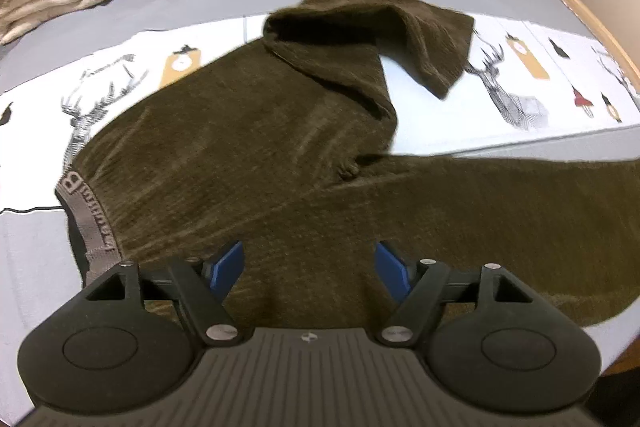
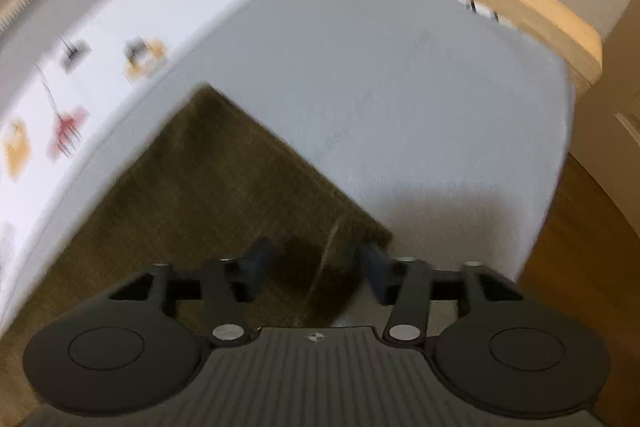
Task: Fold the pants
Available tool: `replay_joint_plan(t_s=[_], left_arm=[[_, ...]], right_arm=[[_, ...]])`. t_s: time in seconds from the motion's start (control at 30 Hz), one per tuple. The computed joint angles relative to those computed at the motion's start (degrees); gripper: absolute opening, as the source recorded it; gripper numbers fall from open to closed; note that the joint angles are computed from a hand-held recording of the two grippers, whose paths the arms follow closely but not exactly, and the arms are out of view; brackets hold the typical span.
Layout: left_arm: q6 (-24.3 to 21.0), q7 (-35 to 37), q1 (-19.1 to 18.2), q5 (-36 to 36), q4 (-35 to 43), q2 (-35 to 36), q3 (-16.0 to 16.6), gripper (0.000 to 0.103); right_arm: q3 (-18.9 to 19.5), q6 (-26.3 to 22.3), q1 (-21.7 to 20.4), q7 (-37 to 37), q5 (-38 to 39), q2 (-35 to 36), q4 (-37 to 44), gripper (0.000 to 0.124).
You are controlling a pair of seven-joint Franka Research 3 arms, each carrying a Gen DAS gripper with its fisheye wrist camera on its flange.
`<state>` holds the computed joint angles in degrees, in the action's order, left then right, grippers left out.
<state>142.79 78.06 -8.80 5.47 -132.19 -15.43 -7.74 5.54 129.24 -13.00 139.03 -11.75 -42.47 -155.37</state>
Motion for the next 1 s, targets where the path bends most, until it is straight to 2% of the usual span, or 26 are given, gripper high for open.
replay_joint_plan(t_s=[0.03,0.07,0.13,0.17,0.2,0.23,0.27,0.3,0.4,0.5,0.6,0.67,0.7,0.73,0.77,0.8,0.83,1.0], left_arm=[[-0.3,0.9,-0.5,-1.1,0.0,0.1,0.3,0.078],[-0.4,2.4,-1.2,-3.4,-0.2,0.1,0.9,0.078],[-1.3,8.4,-3.8,-11.0,-0.5,0.4,2.6,0.078],[-1.8,11.0,-4.7,-13.7,-0.7,0.5,2.9,0.078],[-2.8,14.3,-5.8,-16.6,-0.8,0.7,3.1,0.078],[-3.8,17.5,-6.7,-18.8,-1.1,1.0,3.0,0.078],[-4.3,19.9,-7.3,-20.1,-1.5,1.2,2.5,0.078],[-4.5,22.2,-7.8,-21.3,-1.9,1.3,2.0,0.078],[-4.4,27.5,-9.2,-23.3,-3.3,2.0,0.5,0.08],[-3.1,29.8,-9.8,-22.7,-4.5,3.1,-1.2,0.082],[-1.7,28.5,-9.4,-18.5,-5.6,4.0,-2.9,0.081],[0.8,26.1,-8.9,-13.7,-7.1,4.1,-4.1,0.071],[1.5,25.4,-8.8,-12.2,-7.5,4.1,-4.2,0.06],[1.8,26.2,-9.0,-12.1,-7.9,3.7,-3.7,0.04],[1.2,27.7,-9.5,-13.1,-7.8,3.5,-3.1,0.024],[-0.5,29.0,-9.8,-14.3,-7.4,3.3,-2.4,0.006],[-1.7,29.8,-10.0,-15.2,-7.2,2.9,-2.0,0.002],[-8.6,37.2,-10.0,-18.1,-6.6,1.2,-0.4,0.0]], right_arm=[[1.0,-1.1,-0.9,-0.4,0.6,3.7,1.3,0.055],[0.1,-4.3,0.1,0.2,0.5,5.3,2.7,0.055],[-1.2,-4.5,0.3,1.5,1.5,4.8,2.2,0.053],[-1.6,-3.0,0.0,2.3,1.3,4.5,1.7,0.041],[-1.6,-2.4,-0.1,2.9,1.2,3.6,1.2,0.022],[-1.4,-2.1,-0.3,3.1,0.9,3.9,1.3,0.013],[-1.3,-1.9,-0.5,3.5,0.6,3.7,1.2,0.009],[-1.4,-0.9,-0.8,4.2,0.4,3.0,0.8,0.008],[0.2,6.9,-3.1,8.7,-1.2,0.1,-1.9,0.007],[1.9,12.2,-6.1,11.6,-4.1,-0.5,-3.0,0.007],[1.5,13.1,-6.3,10.6,-3.8,-1.5,-3.7,0.007],[1.7,13.8,-6.7,10.0,-3.9,-0.6,-3.6,0.007],[1.8,13.8,-6.7,9.5,-3.9,-0.5,-3.7,0.007],[1.9,13.6,-6.4,9.3,-3.7,-0.8,-3.9,0.007],[2.0,14.1,-6.4,9.4,-3.5,-0.7,-4.1,0.007],[2.0,14.6,-6.5,9.4,-3.4,-0.5,-4.3,0.007],[2.3,14.7,-6.7,9.6,-3.4,-0.5,-4.4,0.007],[3.3,15.0,-7.7,10.9,-4.1,-1.6,-4.9,0.007]])
